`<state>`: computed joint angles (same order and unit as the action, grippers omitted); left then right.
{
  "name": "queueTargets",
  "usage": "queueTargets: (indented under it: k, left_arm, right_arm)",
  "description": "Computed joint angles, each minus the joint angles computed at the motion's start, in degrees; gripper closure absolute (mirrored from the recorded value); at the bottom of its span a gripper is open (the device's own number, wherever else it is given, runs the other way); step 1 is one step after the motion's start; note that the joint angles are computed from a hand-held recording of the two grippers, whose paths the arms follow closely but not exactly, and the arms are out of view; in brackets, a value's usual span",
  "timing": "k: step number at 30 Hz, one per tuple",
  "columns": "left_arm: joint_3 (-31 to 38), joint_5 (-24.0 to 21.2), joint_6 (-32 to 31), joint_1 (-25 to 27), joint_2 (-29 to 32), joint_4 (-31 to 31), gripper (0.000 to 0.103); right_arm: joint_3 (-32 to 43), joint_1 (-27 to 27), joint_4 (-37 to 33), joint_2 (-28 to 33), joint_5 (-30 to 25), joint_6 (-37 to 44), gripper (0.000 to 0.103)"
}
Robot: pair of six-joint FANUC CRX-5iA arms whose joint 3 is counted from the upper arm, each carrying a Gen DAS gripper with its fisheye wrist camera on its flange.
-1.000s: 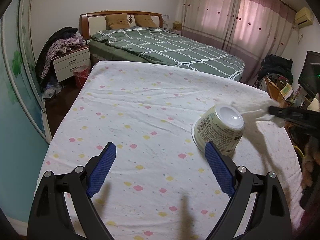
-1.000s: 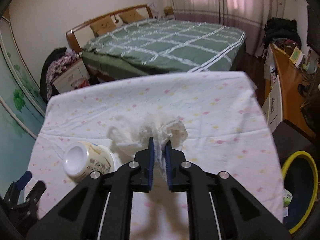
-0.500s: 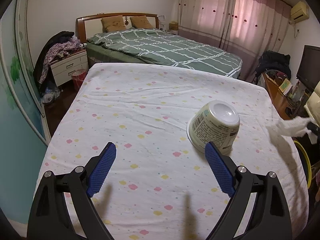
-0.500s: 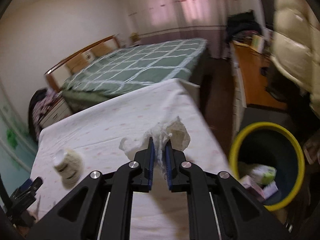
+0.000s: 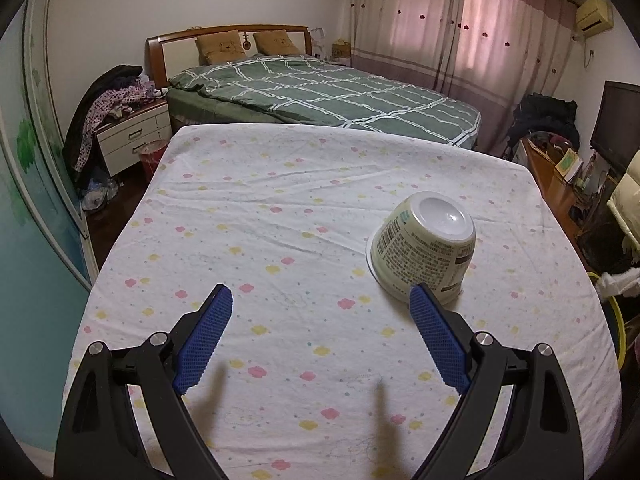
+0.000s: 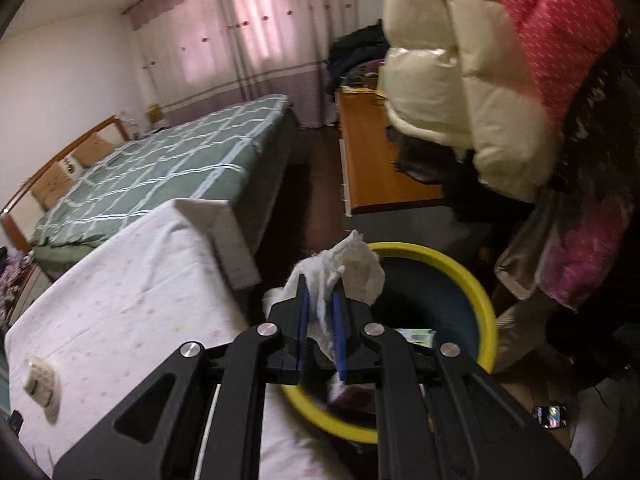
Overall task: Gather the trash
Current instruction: 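Carry the tissue into the bin and open the right gripper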
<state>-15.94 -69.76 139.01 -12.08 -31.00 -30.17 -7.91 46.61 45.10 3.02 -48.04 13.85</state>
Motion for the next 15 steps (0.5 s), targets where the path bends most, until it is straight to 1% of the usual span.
queueTargets:
  k: [6,13,14,15]
  left_arm:
    - [-0.15,0.41,-0.83,0.65,0.31,0.76,0.014]
    - [0.06,0.43,-1.12,0.50,0.96,0.80,0.014]
    - [0.08,0.44,-1.18,0.53,1.03,0.86,0.014]
    - [0.02,0.48,-1.33,0.60,1.03,0.98,0.014]
  right_arm:
    - [0.50,-1.06,-0.95,1.35,-1.51,0.43,0.091]
    - [0.76,-0.44,-2.06,2.20,-3.12,1.10,0.090]
    - [0.79,-0.35,-2.01,2.40,-3.50,1.17,0.084]
    - [0.75,-0.52,-1.96,2.58,-3.45,1.24,0.072]
